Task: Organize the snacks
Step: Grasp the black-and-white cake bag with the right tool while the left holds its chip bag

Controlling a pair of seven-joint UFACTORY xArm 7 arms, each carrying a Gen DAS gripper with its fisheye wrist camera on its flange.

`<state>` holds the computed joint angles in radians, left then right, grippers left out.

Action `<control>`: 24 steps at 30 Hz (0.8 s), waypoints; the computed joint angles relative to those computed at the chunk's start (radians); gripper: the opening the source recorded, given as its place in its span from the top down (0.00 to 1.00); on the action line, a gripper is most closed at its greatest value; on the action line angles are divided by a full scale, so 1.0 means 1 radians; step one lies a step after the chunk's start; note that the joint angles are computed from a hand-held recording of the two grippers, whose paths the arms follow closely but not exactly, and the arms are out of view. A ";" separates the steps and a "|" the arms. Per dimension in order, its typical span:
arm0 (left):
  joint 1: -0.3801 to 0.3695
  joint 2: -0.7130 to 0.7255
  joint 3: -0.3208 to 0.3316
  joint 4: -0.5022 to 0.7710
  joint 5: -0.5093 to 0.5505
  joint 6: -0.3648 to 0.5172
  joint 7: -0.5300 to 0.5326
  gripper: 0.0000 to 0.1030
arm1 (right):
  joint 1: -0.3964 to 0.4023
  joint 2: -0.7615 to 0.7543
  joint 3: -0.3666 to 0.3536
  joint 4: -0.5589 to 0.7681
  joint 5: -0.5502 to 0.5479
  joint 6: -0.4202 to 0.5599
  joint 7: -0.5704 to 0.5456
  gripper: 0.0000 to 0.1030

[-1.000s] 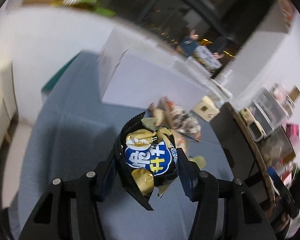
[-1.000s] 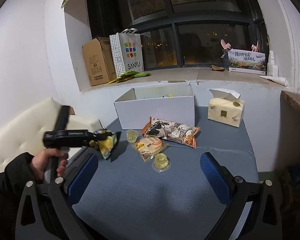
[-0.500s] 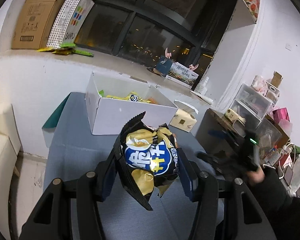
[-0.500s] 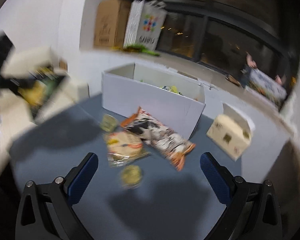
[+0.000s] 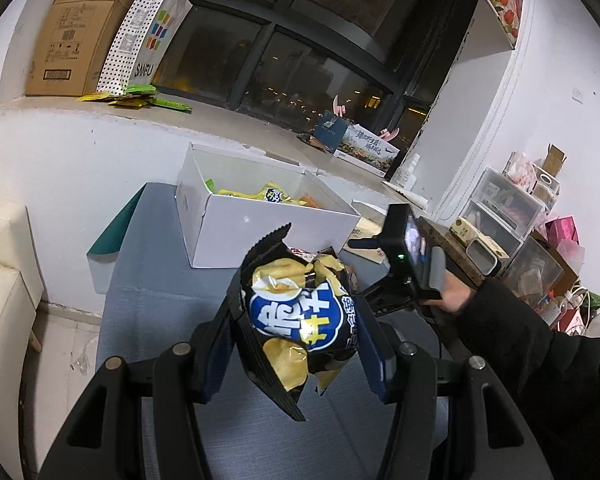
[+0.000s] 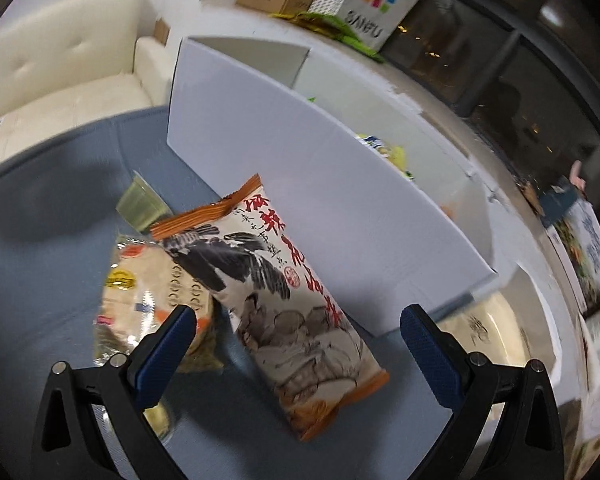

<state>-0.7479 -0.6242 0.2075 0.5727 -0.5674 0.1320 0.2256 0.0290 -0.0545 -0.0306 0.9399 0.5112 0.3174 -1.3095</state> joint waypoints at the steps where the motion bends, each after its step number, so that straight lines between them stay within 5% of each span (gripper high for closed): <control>1: 0.002 0.000 0.000 -0.001 0.001 0.001 -0.001 0.42 | -0.001 0.017 0.002 0.013 -0.018 0.005 0.006 0.00; 6: 0.012 -0.002 -0.006 -0.002 0.006 0.011 -0.005 0.42 | -0.020 0.083 0.021 0.067 -0.081 0.032 0.059 0.00; 9: 0.013 0.004 -0.010 0.002 0.003 0.015 -0.009 0.42 | -0.051 0.125 0.027 0.140 -0.059 0.150 0.097 0.02; 11: 0.022 0.007 -0.021 0.003 0.007 0.018 -0.014 0.42 | -0.082 0.157 0.033 0.201 -0.074 0.261 0.168 0.38; 16: 0.029 0.014 -0.036 0.010 0.014 0.018 -0.015 0.42 | -0.109 0.103 0.024 0.164 -0.033 0.298 0.149 0.60; 24: -0.046 0.063 0.013 0.046 -0.017 -0.034 0.037 0.42 | -0.191 -0.118 -0.130 0.044 0.384 0.561 0.142 0.63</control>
<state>-0.7938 -0.5610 0.2201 0.6184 -0.5846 0.0979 0.2622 -0.1621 -0.1726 -0.1611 0.9842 0.8956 0.8783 -1.1673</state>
